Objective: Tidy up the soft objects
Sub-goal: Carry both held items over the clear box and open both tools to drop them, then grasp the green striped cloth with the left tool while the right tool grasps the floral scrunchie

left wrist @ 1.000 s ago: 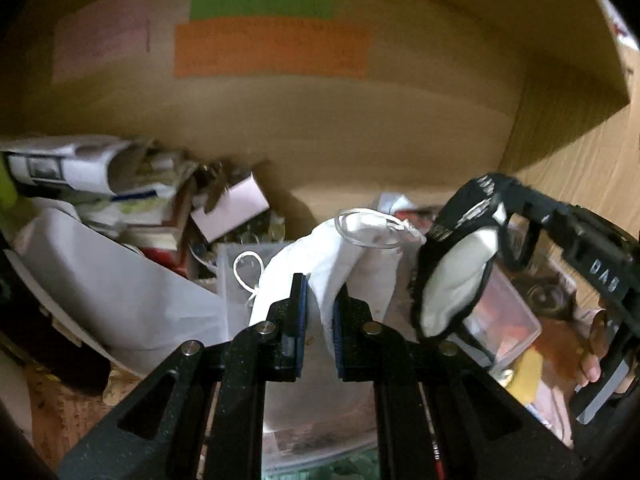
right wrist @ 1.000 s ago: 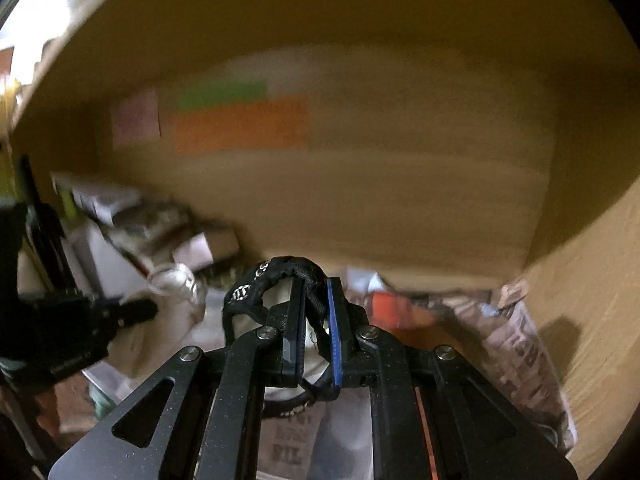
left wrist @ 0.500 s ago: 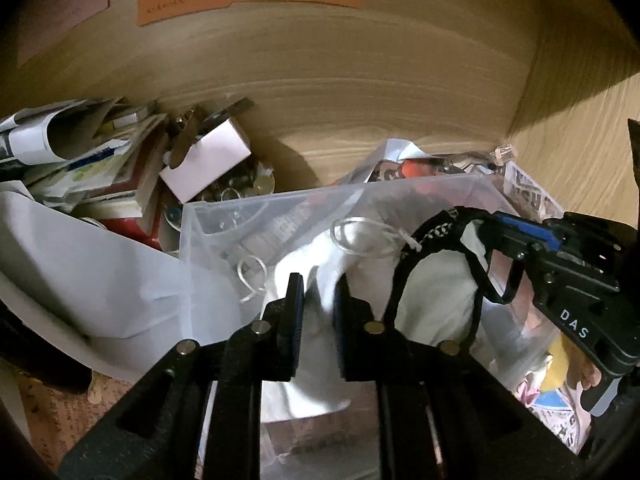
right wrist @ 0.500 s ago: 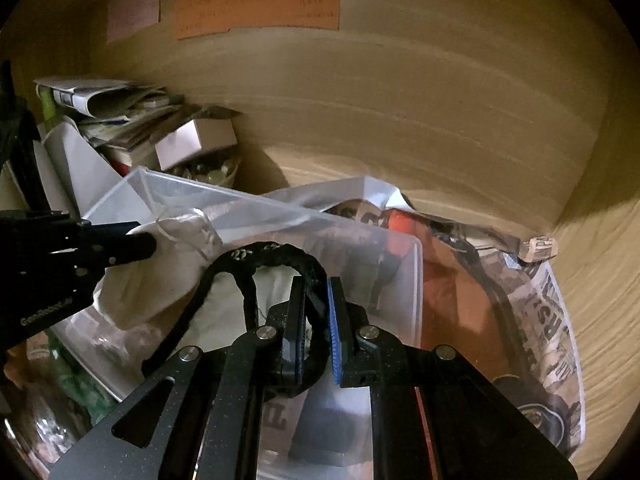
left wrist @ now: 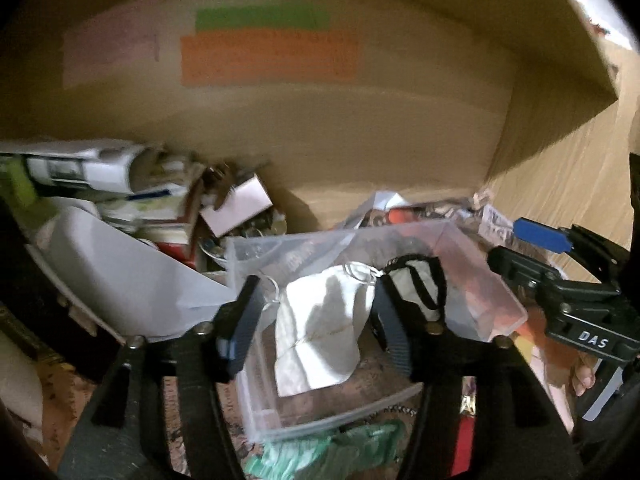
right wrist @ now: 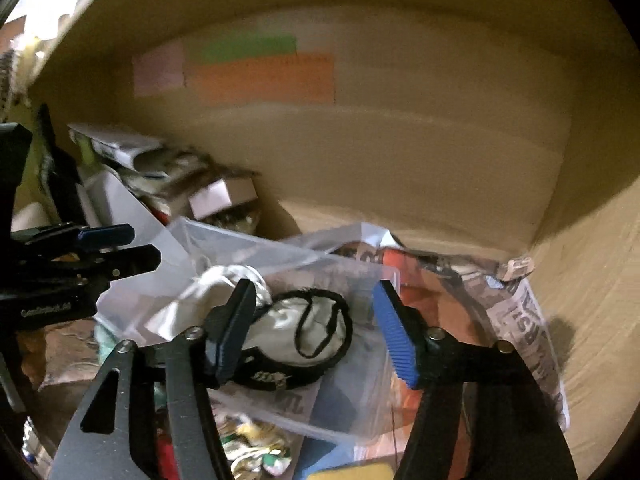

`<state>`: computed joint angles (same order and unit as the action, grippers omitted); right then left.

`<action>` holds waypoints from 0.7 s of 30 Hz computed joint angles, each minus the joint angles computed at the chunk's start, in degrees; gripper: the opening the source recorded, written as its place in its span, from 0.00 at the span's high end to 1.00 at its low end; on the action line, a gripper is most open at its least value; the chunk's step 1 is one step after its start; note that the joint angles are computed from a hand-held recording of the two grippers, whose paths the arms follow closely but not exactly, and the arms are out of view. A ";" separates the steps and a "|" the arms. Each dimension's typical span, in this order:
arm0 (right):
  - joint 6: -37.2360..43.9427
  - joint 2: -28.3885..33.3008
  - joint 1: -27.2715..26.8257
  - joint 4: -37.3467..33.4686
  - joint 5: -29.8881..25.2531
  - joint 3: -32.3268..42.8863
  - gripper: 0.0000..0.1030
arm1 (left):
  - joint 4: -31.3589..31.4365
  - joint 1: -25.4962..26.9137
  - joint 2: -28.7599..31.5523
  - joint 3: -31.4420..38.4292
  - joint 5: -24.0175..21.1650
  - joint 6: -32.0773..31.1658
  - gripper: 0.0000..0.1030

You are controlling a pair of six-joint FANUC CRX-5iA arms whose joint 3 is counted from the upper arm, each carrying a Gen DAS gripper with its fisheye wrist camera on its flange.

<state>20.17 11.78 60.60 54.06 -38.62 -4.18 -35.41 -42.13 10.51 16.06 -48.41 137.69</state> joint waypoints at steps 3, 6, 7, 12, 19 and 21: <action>-3.72 -2.22 0.54 3.87 1.48 -2.99 0.38 | -3.38 -1.74 -1.85 -1.09 -1.25 2.06 0.37; -7.69 -3.89 1.13 7.80 2.32 -5.76 0.32 | -5.66 -3.00 -3.60 -2.88 -1.81 4.21 0.28; -8.69 -4.24 1.28 8.70 2.47 -6.43 0.32 | -6.22 -3.35 -4.07 -3.45 -2.07 4.96 0.28; -9.94 -5.38 2.29 7.83 3.05 -8.88 0.30 | -4.12 -2.98 -6.03 -7.17 -1.76 5.14 0.27; -7.34 -5.47 3.60 0.33 2.95 -9.61 0.30 | 0.28 -1.52 -6.48 -11.21 -0.84 4.22 0.20; -6.31 -5.19 3.84 -2.11 2.73 -9.41 0.30 | 1.97 -0.95 -6.43 -12.22 -0.24 3.34 0.20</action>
